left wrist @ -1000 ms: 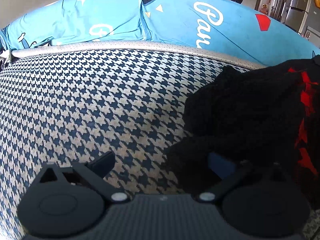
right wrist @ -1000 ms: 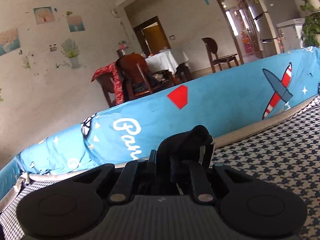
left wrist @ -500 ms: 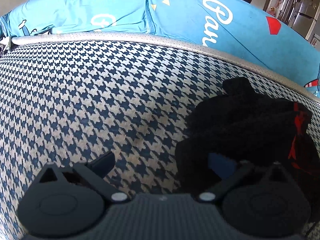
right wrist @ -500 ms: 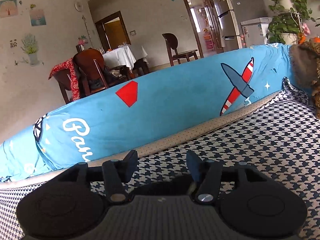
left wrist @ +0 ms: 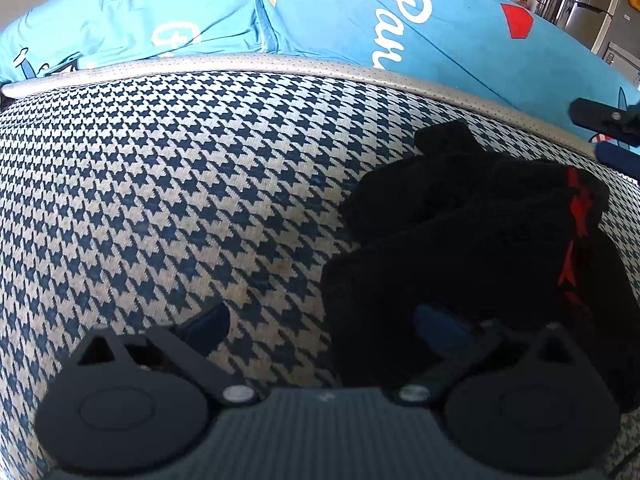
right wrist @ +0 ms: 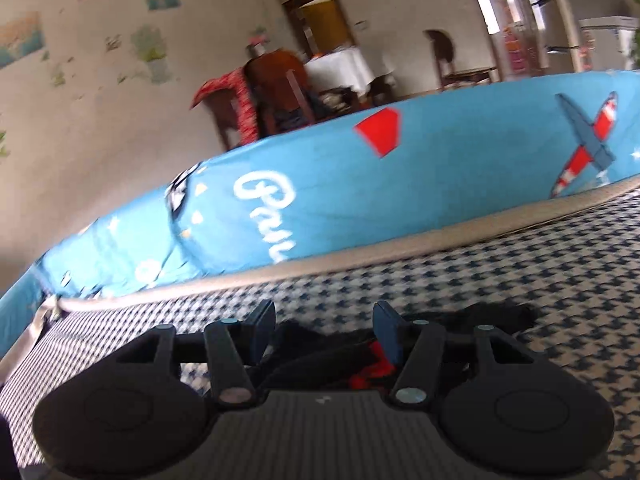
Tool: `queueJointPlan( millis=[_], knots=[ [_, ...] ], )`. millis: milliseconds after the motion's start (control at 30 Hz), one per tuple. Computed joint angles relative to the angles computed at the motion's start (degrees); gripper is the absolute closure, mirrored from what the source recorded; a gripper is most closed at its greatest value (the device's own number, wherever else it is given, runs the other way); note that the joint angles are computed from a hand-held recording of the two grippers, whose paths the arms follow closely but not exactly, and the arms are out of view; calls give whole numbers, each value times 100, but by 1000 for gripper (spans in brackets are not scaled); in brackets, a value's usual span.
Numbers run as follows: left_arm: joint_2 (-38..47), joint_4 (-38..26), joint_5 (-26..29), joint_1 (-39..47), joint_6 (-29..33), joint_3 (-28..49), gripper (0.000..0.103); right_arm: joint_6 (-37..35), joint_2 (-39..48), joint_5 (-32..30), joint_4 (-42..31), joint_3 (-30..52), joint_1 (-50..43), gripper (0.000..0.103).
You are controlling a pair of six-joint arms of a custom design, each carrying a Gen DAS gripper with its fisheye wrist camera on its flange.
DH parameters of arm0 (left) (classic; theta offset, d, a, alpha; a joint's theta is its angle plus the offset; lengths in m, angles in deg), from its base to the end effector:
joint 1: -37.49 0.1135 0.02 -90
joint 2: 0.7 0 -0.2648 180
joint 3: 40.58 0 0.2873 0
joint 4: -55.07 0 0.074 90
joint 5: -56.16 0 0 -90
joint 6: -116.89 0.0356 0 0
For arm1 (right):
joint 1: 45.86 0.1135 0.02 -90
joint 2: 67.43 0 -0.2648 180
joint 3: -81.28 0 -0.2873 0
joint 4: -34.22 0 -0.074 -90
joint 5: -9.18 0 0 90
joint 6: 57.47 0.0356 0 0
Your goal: Fold clothes
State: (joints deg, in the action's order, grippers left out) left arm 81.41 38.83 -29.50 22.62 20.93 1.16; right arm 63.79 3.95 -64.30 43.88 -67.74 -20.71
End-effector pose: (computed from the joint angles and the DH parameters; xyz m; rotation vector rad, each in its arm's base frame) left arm 0.2533 -0.0700 0.0983 0.2289 2.5618 -0.2353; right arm 0.2280 0.0959 0.1230 0.2836 2.0771 0.2943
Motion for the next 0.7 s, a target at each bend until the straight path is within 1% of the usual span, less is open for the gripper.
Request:
queueJointPlan(
  millis=[100,200,267,367,400,433,600,700],
  knots=[
    [-158,-49,279,105,246,-88,0,-85,455,-269,173,204,183,48],
    [-310,-72,445,219,496,-194,0,-181,939,-408,331,433,405,48],
    [-413,-157,579,362,593,-229,0,-311,1216,-530,335,617,541,48],
    [-527,-243,634,553,722,-271,0,-506,1630,-637,266,898,760,48],
    [-553,-255,646,615,769,-287,0,-557,1766,-642,221,997,829,45],
    [-578,-267,657,677,817,-303,0,-589,1902,-608,157,1097,897,40],
    [-631,-301,612,931,997,-363,0,-844,2453,-295,-105,1537,1174,25],
    [-649,-339,571,1104,1076,-367,0,-996,2787,2,-330,1831,1298,23]
  ],
)
